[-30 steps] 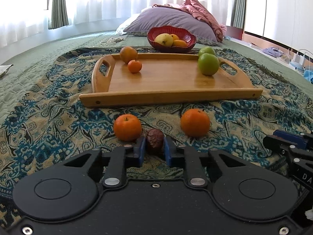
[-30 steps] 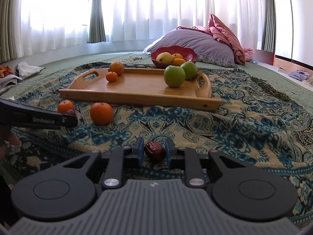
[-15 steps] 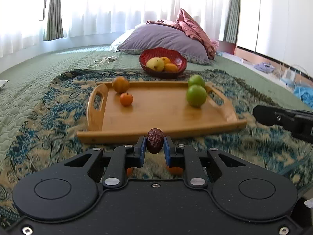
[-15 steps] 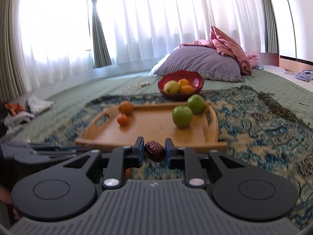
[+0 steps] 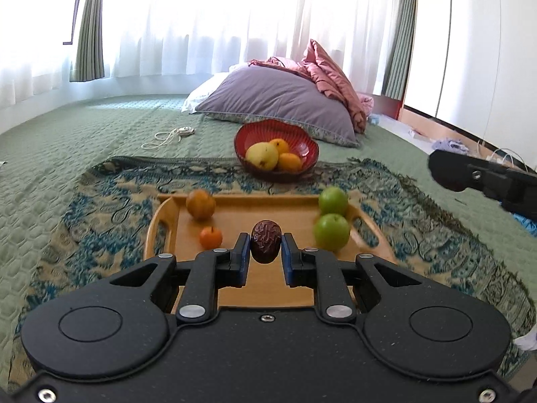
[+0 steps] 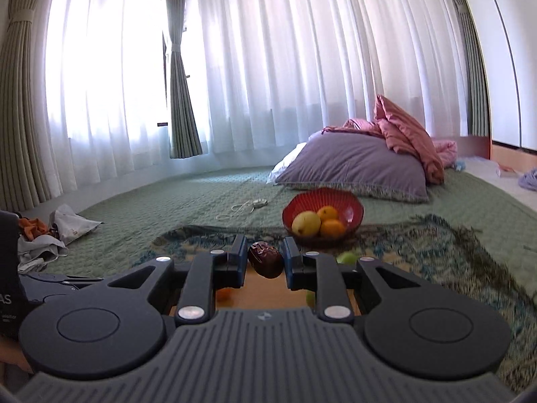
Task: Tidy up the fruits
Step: 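Carry both dates over the wooden tray with both tools, then open both tools to release the dates onto the tray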
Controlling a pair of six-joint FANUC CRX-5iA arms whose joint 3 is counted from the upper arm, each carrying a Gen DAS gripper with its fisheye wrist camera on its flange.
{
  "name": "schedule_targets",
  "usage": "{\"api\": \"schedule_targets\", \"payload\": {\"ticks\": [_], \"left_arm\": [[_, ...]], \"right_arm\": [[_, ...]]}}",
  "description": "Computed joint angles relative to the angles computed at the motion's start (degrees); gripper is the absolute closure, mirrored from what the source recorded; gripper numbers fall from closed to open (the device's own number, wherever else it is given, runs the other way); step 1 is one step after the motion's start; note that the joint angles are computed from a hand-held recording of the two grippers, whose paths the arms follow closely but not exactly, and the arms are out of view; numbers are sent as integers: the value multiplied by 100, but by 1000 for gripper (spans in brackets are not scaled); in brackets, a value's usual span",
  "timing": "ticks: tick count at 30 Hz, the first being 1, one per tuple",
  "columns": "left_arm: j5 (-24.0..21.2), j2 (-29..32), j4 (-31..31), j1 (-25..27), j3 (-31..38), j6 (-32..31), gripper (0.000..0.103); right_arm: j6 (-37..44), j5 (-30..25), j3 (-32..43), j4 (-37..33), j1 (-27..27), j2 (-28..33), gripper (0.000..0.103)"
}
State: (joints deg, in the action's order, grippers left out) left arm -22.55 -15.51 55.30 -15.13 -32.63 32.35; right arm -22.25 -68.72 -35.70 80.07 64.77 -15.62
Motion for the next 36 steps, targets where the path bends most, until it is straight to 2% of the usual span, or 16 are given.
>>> {"api": "schedule_targets", "payload": {"ticks": [7,13,16,24,36], "left_arm": [[-277,889,-195,22,673,407,84],[-304,1672,-1445,16,1357,1468,84],[-396,2017,-1657,24,1610,1789,84],[-444,2582,-2154,40,2059,2298,84],[-323,2682,-2023,24,1988,1993,84]], "right_arm": [[294,925,239,-486,-844,292,77],[448,2017,372,-1372,-1639,707,77],[332,2495,345,-1519,-1943,874,77],[383,2829,468,-1746,-2257,1218,77],[764,3034,534,-2156,-2307,1446,76]]}}
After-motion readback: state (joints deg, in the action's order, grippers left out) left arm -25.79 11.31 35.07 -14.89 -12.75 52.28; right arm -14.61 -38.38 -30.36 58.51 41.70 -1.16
